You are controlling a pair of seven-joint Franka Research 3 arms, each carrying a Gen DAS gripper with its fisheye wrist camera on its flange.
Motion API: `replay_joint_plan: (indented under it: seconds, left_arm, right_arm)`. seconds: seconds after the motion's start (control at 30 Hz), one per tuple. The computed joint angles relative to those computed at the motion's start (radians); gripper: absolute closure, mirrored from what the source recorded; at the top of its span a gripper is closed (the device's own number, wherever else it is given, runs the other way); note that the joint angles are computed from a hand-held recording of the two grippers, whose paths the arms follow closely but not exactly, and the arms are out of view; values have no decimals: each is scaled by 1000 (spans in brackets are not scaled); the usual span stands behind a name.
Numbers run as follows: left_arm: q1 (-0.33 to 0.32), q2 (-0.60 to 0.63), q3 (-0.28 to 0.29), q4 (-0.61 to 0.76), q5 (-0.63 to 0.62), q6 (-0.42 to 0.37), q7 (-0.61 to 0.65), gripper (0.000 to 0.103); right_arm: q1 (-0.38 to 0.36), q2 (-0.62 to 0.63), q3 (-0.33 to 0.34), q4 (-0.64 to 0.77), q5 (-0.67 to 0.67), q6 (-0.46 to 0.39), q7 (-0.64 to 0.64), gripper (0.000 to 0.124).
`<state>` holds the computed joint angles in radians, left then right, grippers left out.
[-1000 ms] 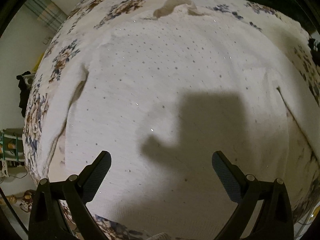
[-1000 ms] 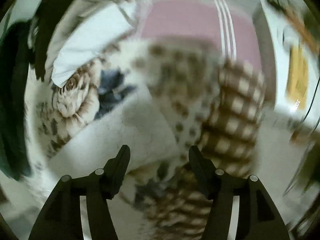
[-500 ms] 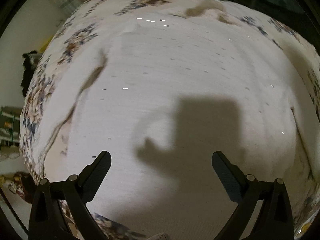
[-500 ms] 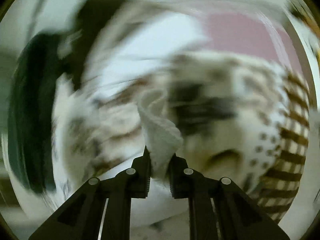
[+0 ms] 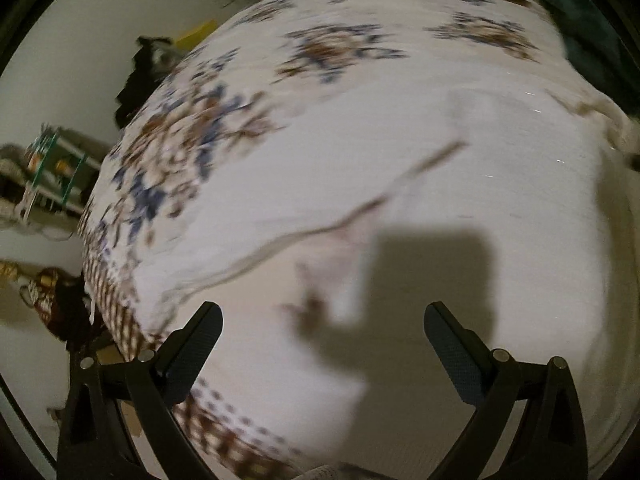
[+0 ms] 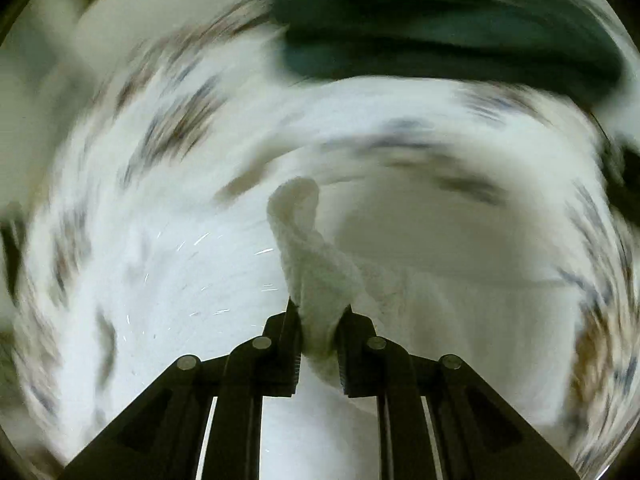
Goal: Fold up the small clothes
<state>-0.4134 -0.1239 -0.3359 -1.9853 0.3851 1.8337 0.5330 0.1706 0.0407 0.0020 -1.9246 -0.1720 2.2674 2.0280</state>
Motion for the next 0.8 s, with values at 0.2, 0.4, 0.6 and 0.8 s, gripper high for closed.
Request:
replay_joint_plan:
  seconds: [0.2,0.4,0.6,0.8]
  left_arm:
    - [65,-128,64,-163,-39,66,41,0]
    - [137,-213,113,-260,-78,138,90,0]
    - [205,-394,189,-398,-197,163,122,0]
    - [296,-623,286,-616,-326,207,76,0]
  right_arm:
    - [197,304,57,324,-115,-84,-52,109]
    - [244,358,22,397,-36,-206,-59,99]
    - [125,108,30,159,306,-177,-15,54]
    - [85,-109,41,-78,360,-169,108,53]
